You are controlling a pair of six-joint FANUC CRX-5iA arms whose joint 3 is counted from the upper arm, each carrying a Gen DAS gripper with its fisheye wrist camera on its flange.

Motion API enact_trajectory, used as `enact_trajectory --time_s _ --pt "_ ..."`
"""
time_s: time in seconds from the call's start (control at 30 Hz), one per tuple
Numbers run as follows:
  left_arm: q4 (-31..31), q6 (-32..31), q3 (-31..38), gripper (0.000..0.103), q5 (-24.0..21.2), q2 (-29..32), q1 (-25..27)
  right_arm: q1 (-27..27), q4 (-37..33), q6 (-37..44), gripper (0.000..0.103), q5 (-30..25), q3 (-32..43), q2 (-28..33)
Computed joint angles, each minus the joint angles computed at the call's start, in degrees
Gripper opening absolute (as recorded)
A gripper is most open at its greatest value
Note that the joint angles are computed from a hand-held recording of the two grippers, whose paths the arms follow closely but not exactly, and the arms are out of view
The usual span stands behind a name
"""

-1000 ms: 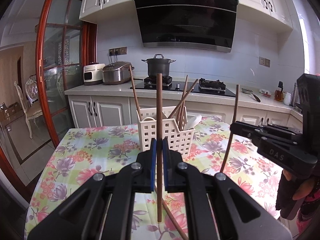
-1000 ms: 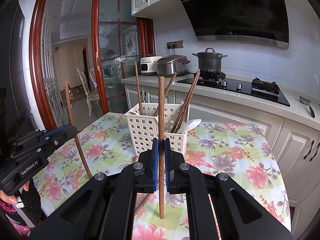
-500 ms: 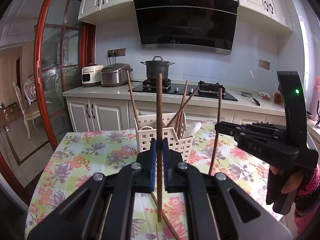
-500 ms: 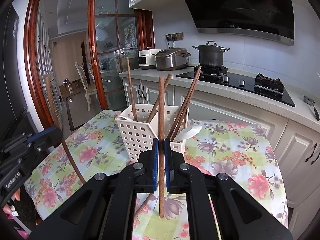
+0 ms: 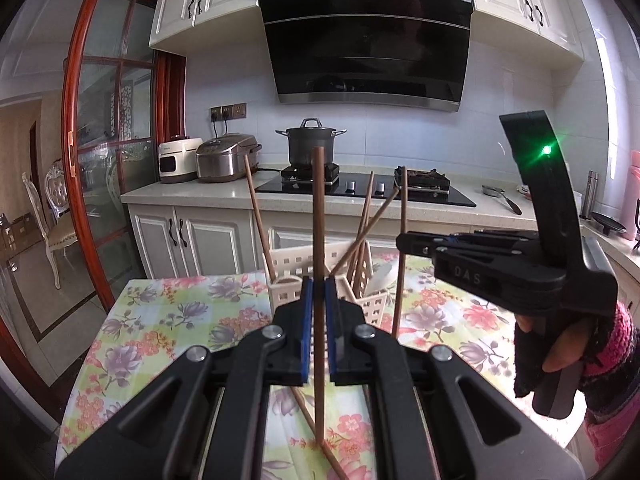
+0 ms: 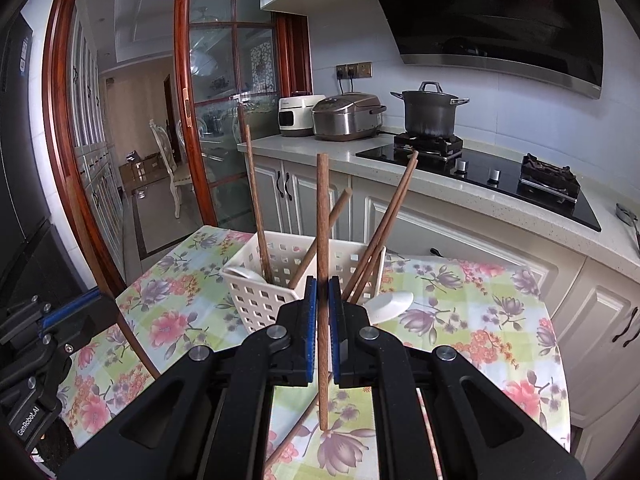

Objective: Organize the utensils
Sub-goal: 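Lower the right tool's chopstick into the caddy while the left tool lowers its own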

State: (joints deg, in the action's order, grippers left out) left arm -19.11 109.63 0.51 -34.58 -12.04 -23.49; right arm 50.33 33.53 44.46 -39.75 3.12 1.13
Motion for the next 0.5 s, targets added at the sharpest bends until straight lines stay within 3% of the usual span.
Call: enact_trajectory --time_s 0.1,0.33,0.5 --pt "-0.4 -0.5 1.8 0.006 0.4 1.0 0.1 -0.4 -0.9 1.0 0.006 -0.1 1.5 0.7" --pt "7.0 -6.4 5.5 0.006 2.1 4.1 3.3 -1.2 -1.7 4.8 0.006 -1.3 5.5 3.2" --pt "7.0 -7.3 9.3 0.006 1.6 6.4 3.4 -1.6 -2.0 8.2 0.006 -2.9 10.0 5.7"
